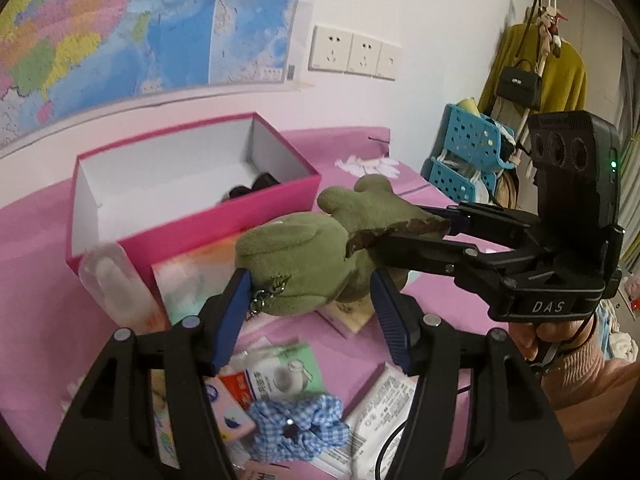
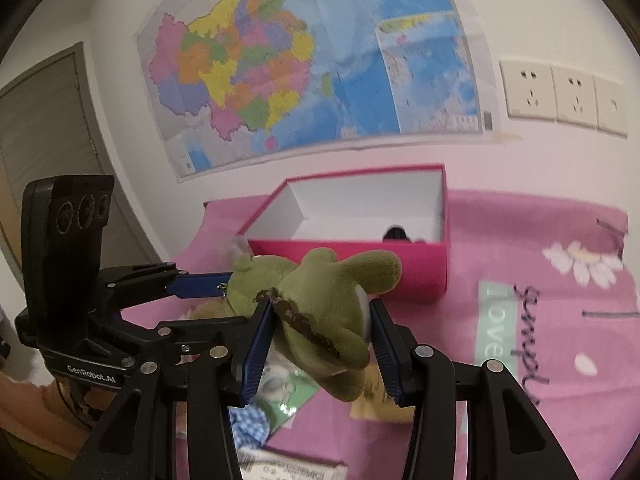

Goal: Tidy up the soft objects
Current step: 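Lift the green dinosaur with the right gripper over the pink box, then open the right gripper to drop the dinosaur into the box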

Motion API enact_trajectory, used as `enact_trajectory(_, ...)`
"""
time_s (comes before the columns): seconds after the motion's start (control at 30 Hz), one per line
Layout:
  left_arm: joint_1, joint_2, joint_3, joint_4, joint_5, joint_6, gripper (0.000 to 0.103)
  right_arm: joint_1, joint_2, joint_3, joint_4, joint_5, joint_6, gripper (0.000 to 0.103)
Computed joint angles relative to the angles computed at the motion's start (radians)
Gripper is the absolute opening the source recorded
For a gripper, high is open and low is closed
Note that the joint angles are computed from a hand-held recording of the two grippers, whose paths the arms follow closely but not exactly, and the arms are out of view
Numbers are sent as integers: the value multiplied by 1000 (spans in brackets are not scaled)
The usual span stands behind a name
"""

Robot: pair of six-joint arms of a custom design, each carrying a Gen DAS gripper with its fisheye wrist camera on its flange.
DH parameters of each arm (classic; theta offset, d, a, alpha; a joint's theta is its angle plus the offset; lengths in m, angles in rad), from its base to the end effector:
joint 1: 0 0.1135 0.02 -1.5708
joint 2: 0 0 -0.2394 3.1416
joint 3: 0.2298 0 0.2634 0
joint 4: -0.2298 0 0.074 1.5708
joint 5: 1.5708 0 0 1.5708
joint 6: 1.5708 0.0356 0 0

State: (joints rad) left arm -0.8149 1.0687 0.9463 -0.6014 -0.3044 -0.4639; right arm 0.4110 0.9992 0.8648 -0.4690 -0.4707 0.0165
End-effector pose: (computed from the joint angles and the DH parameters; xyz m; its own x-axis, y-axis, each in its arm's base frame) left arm 0.1776 -0.1728 0.2801 -0.6479 0.0650 -0.7589 0.2798 0.9470 -0.1578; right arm 0.2133 0.1106 0.2799 -0.5316 -0.2156 -0.8191 -0.6897 0.6715 0.2709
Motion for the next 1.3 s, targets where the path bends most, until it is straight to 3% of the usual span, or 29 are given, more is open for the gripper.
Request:
enact_trajectory(0.17,34,31,58,-10,-22,33,63,3,88,88,39,-1,-14,48)
enact_trajectory(0.77,351,320,302,-40,96,135,62,33,649,545,99,-31,51,48)
enact_trajectory(1.03,421,424,358,-57,127,142,62,59,797,672,73,-3,53,48)
enact_trajectory(1.2,426,468,387,-76,99,150,62,69,875,742,54,-13,68,48)
enact_trajectory(1.3,422,472,384,-83,69,140,62,81,886,748,52,43,79,49)
